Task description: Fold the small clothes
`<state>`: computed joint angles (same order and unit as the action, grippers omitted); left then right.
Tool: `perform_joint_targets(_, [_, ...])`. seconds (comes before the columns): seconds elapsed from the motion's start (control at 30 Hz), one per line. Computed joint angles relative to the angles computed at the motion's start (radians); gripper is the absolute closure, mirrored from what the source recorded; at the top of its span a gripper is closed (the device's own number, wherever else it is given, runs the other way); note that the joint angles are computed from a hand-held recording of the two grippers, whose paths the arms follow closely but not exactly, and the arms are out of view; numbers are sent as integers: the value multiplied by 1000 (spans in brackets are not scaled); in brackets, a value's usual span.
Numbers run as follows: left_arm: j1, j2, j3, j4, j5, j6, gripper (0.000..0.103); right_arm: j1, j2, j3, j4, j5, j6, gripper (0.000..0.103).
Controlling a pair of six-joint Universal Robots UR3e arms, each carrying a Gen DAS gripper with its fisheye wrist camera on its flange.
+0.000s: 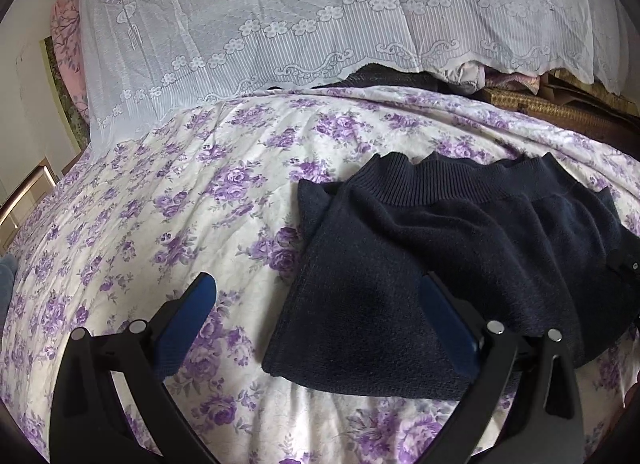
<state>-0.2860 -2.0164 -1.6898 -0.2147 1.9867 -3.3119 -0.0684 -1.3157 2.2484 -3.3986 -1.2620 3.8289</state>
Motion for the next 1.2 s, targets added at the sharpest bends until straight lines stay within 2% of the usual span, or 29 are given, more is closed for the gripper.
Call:
perform_joint_targets(0.17, [18,3,-1,-23,-18,-14,4,-18,7,44,-106,48,16,67])
perform_joint_targets(0.33, [52,-3,14,-86,-70,-38,4,-64,44,59,-146,134,55,65])
perform_joint_targets(0.5, [71,10,4,-98,-106,-44,4,-62,81,26,-169,124,82,65])
perform_joint_targets(0.57, [80,15,12,-127,-126,-33,4,-83,105,44,-232,147,111,68])
perform_joint_targets(0.7, [136,46,16,-198,-201,30,4,-88,127,38,-260,143,113,68])
perform_joint_targets(0.83, [197,93,-69,-142,-215,95,4,-105,157,38,-304,142,135,73])
perform_joint_targets(0.87, [219,102,-90,-132,-240,90,4,-99,156,34,-295,128,133,74])
perform_joint_targets(0.9, [259,114,-115,-128,-309,70,4,-96,151,33,-285,119,128,74])
perform_joint_targets(0.97, [297,122,-131,-127,-376,39,4,-71,129,3,-200,72,123,75])
perform_joint_targets(1.03, [287,118,-128,-122,-361,40,4,-46,92,-62,-29,26,143,75])
perform_joint_targets(1.07, [278,114,-127,-117,-345,42,4,-37,61,-118,112,6,196,75])
perform_joint_targets(1.13, [261,109,-122,-113,-317,45,4,-15,41,-183,239,-33,276,71])
perform_joint_targets(1.17, [258,109,-121,-114,-312,46,4,14,44,-224,288,-85,316,69])
perform_joint_targets(1.2, [260,111,-122,-118,-316,48,4,41,58,-243,290,-134,340,69])
